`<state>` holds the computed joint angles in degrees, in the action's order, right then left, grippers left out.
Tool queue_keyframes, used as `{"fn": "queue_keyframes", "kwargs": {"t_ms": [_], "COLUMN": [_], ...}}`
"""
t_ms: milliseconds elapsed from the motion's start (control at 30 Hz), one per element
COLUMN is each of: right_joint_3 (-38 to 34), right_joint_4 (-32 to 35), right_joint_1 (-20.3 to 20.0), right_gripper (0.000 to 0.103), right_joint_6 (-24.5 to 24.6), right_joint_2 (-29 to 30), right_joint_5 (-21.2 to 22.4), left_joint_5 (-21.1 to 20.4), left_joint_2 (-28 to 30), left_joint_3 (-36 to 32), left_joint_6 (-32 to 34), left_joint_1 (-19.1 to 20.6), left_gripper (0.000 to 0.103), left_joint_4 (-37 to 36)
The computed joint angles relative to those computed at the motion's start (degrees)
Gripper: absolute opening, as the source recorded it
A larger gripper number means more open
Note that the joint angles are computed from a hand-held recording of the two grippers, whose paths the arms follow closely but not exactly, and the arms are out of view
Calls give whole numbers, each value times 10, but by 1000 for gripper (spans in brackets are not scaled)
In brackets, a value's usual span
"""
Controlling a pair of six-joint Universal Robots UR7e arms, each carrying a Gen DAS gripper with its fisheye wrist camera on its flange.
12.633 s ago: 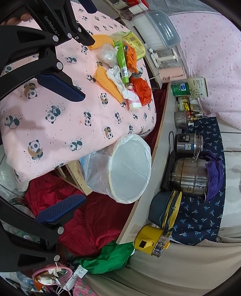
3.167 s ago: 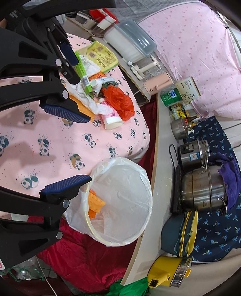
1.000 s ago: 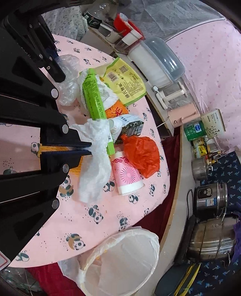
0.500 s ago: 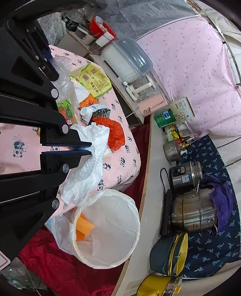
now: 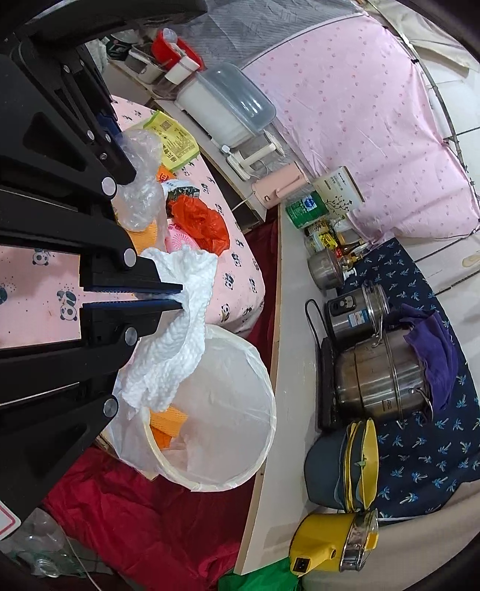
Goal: Collect trash
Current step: 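Carry the plastic bag and tissue over the trash bin with both tools, then open both tools to drop the plastic bag and tissue into the bin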
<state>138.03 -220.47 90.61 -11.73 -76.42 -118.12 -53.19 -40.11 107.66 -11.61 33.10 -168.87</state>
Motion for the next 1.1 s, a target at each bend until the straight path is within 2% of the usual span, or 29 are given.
{"fn": "queue_keyframes", "kwargs": {"t_ms": [500, 700, 1100], "right_joint_3": [11, -2, -46], "right_joint_4": [8, 22, 47], "right_joint_1": [-98, -130, -170], "right_gripper": [3, 3, 3], "right_joint_6": [13, 18, 15], "right_joint_2": [-67, -71, -63], "right_joint_5": [44, 59, 67], "left_joint_5": [-51, -70, -97], "left_joint_2": [100, 140, 213], "left_joint_3": [-118, -171, -277], "left_joint_6": [45, 66, 88], "left_joint_1": [-12, -8, 6], "left_gripper": [21, 21, 21], "left_joint_4": [35, 54, 103]}}
